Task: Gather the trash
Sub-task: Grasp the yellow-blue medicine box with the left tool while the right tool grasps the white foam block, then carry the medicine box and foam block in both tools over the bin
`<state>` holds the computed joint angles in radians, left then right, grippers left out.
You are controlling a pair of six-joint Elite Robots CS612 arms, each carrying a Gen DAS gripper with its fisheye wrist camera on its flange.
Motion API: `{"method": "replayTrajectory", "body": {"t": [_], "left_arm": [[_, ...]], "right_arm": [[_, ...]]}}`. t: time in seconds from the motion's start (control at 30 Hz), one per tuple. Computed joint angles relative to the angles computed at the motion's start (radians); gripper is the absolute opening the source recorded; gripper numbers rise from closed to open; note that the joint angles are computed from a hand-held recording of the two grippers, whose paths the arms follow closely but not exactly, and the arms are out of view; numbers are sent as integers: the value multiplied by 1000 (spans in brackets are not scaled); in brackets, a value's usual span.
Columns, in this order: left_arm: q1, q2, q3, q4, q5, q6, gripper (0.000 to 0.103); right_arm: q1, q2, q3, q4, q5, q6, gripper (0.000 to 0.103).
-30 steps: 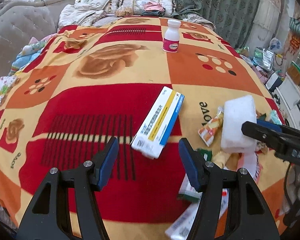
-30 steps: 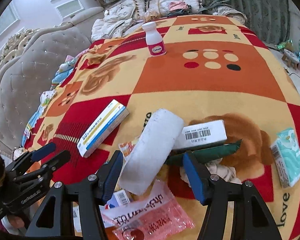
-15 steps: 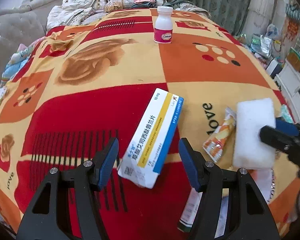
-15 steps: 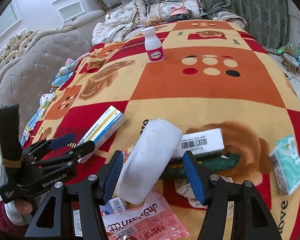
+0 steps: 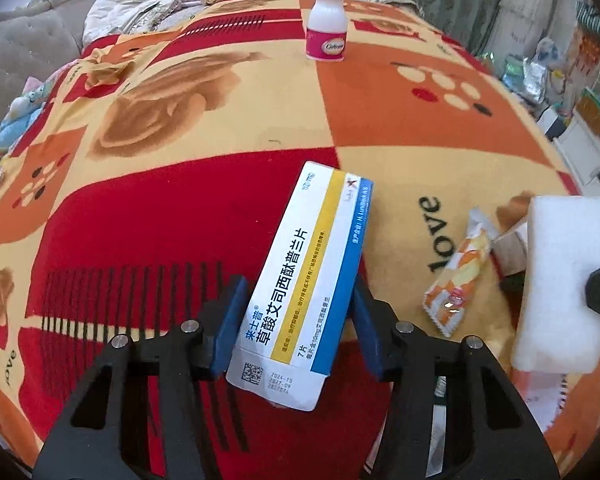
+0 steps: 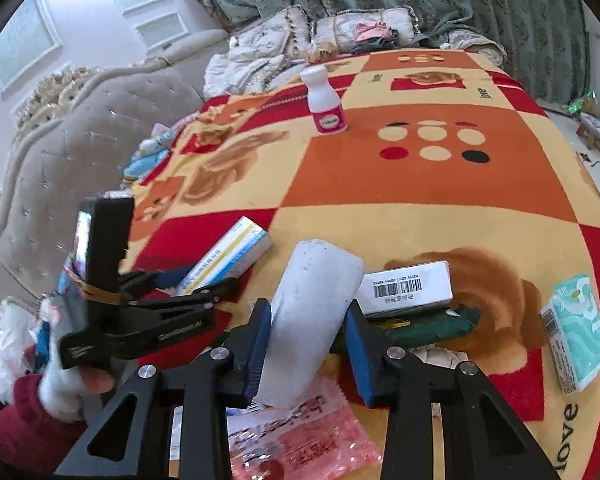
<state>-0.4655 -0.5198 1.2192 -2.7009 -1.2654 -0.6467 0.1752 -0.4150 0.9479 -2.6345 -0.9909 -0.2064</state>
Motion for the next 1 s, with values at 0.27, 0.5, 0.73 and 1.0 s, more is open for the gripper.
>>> {"method": "replayTrajectory", "body": {"t": [0.27, 0.5, 0.73, 1.0], "left_arm": [[-38, -73, 106, -111, 75, 16, 37], [-79, -118, 170, -199, 88, 26, 37], [-129, -144, 192, -274, 114, 63, 37], [-171, -128, 139, -283, 92, 115, 37]], "right_arm": [[-28, -63, 101, -82, 81, -4, 35], [-44, -119, 200, -125, 48, -49, 35], [-73, -166, 296, -182, 25, -68, 35], [-117, -207, 376, -256, 2, -45, 35]]}}
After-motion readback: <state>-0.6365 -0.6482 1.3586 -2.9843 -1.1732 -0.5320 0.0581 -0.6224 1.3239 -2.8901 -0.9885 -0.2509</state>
